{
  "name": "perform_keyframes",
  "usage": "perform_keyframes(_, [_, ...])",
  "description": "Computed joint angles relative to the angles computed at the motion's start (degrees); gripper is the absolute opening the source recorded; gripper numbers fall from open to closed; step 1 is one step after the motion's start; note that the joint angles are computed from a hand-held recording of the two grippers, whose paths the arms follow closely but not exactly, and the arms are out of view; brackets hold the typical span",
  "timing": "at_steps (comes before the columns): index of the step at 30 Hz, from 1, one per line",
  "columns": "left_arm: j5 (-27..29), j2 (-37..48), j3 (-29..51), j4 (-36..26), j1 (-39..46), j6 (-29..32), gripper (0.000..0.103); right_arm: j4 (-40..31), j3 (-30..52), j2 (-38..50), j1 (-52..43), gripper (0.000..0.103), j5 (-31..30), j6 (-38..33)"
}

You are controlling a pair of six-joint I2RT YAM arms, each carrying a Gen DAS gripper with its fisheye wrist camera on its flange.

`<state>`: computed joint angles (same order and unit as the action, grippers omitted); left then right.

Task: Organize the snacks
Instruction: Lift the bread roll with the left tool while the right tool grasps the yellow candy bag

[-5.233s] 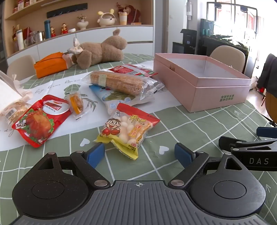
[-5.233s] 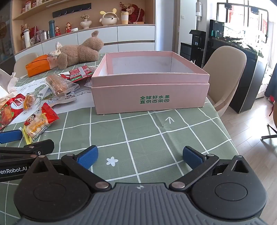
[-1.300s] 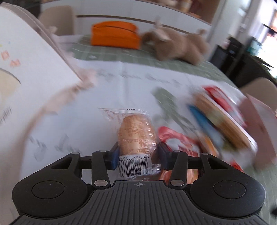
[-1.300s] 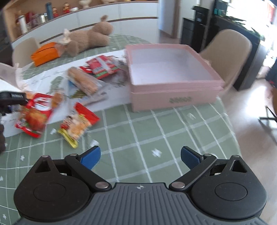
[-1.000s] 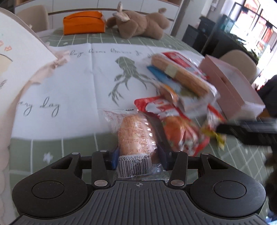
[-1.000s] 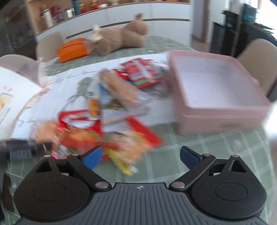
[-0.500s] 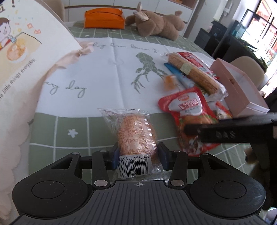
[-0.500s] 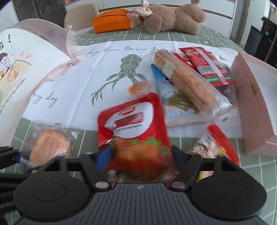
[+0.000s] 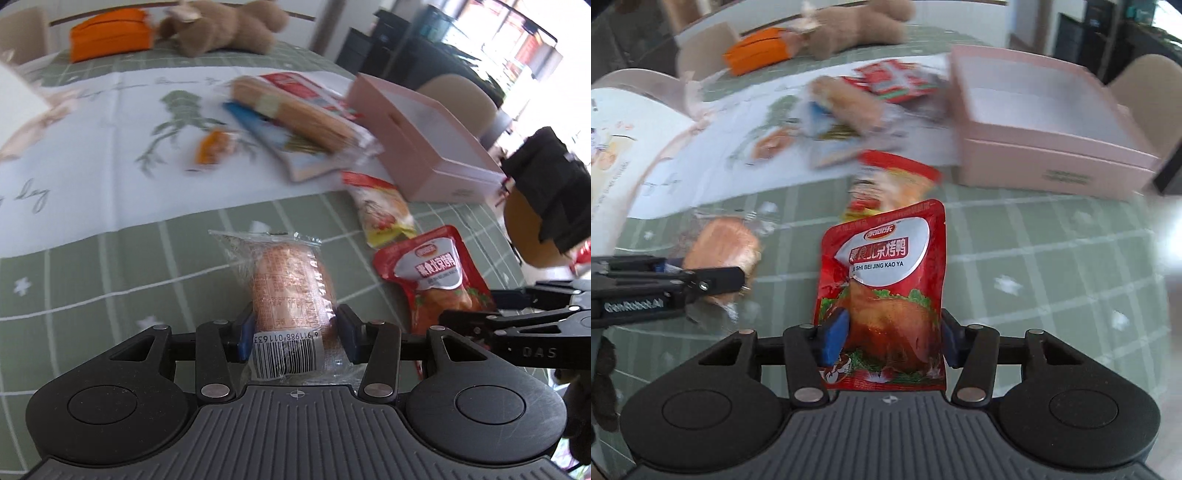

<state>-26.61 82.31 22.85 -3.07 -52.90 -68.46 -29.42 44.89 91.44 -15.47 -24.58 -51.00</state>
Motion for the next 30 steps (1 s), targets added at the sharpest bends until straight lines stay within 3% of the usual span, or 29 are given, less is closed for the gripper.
perform_keyframes(3, [-0.9,2.8,2.7,-1.4,-0.9,0.3,0.051,-1.8,2.0,0.6,-2.6,0.078,-1.2,-1.9])
perform_keyframes(6, [-1.3,2.8,2.8,-2.1,-1.8,-1.3,0.051,-2.5,3.1,1.0,-2.6,0.085,-3.4,1.6])
perform_keyframes(10, [-2.2,2.9,3.1,-3.6,-3.3,-3.0,0.051,2.9,2.2,2.7,1.2,0.086,-0.5,10.7])
perform_keyframes(16, [-3.1,2.7,2.8,-3.9,-4.7,-4.8,0.051,7.2,2.3,7.3,3.1,0.093,0.3,15.7])
perform_keyframes(24, [-3.1,4.0,3.3,-2.1,-3.7,-3.9,0.050,14.2,-2.9,5.5,4.0,0.097,2.1,10.7])
perform_keyframes(30, [-2.7,5.3,4.0,-0.6,-2.9,-2.1,0.051,8.8,0.5,6.8,-0.3,0.090,-0.1,8.0])
